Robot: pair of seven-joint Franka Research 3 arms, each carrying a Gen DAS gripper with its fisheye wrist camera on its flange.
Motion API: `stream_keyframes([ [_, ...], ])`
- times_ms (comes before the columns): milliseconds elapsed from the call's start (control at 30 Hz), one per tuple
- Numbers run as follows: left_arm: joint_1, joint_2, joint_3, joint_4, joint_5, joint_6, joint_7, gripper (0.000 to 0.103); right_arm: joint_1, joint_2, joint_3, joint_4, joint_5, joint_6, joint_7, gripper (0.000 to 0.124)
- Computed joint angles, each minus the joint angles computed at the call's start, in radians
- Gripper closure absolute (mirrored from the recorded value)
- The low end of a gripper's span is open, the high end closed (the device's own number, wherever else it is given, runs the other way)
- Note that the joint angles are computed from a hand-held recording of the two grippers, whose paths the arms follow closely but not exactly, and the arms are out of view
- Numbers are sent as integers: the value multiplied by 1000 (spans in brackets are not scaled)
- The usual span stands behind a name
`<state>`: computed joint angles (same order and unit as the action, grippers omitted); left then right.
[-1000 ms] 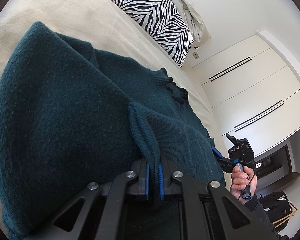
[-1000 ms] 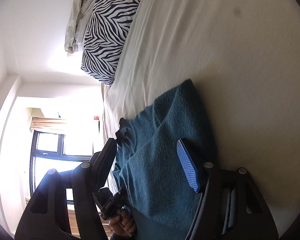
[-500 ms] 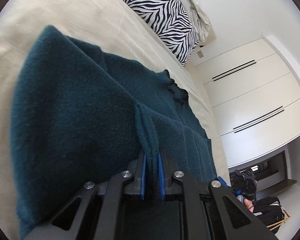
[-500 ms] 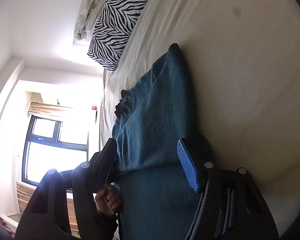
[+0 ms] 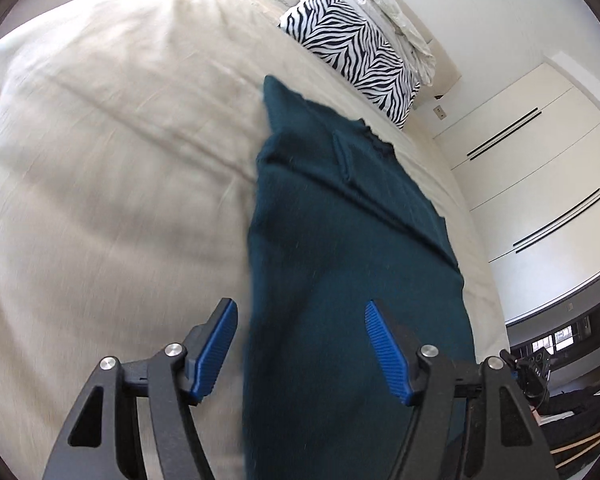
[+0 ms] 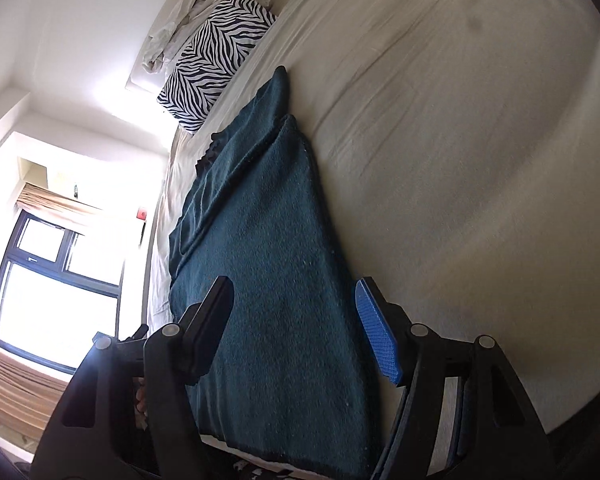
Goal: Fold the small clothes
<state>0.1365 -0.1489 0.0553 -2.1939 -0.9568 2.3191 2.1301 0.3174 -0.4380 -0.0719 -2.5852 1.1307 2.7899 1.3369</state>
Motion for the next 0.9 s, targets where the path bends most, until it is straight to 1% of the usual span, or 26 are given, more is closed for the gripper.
stream_keyframes([
  [67, 9, -75, 7, -95, 28, -10, -17, 34, -26, -56, 28, -59, -57, 4, 64, 61],
  [133, 0, -150, 25, -177, 26, -11, 5, 34, -39, -100, 37, -103, -110, -12, 120, 61],
  [200, -11, -202, 44, -219, 48, -32, 6, 34, -41, -136, 42, -139, -154, -23, 162, 61],
  [333, -31, -248, 73, -248, 99, -87, -16, 34, -24, -218, 47, -213, -213, -31, 211, 61],
  [433, -45, -259, 89, -261, 106, -120, -26, 36, -5, -280, 46, -263, -240, -25, 245, 61],
  [500, -49, -260, 84, -263, 126, -129, -41, 38, 1, -311, 50, -284, -265, -31, 274, 61],
  [567, -54, -262, 76, -263, 149, -131, -51, 41, -9, -330, 64, -290, -311, -54, 316, 63],
  [633, -59, -263, 73, -263, 169, -132, -57, 47, -26, -365, 68, -304, -359, -90, 352, 64],
  [667, -62, -259, 73, -262, 174, -133, -63, 49, -27, -358, 67, -293, -375, -99, 368, 64],
  [700, -62, -260, 74, -262, 181, -137, -70, 54, -32, -373, 67, -298, -392, -115, 382, 64],
  [733, -63, -259, 77, -261, 186, -144, -73, 59, -35, -361, 64, -285, -407, -124, 392, 64],
  [767, -64, -257, 81, -259, 187, -153, -72, 61, -34, -347, 66, -271, -418, -128, 402, 64],
  [833, -62, -260, 85, -264, 191, -163, -72, 70, -33, -350, 67, -268, -437, -144, 419, 64],
  [867, -61, -261, 84, -266, 195, -165, -73, 73, -29, -359, 62, -274, -440, -150, 422, 64],
  [900, -60, -262, 83, -269, 199, -166, -75, 79, -21, -362, 57, -278, -437, -150, 421, 64],
])
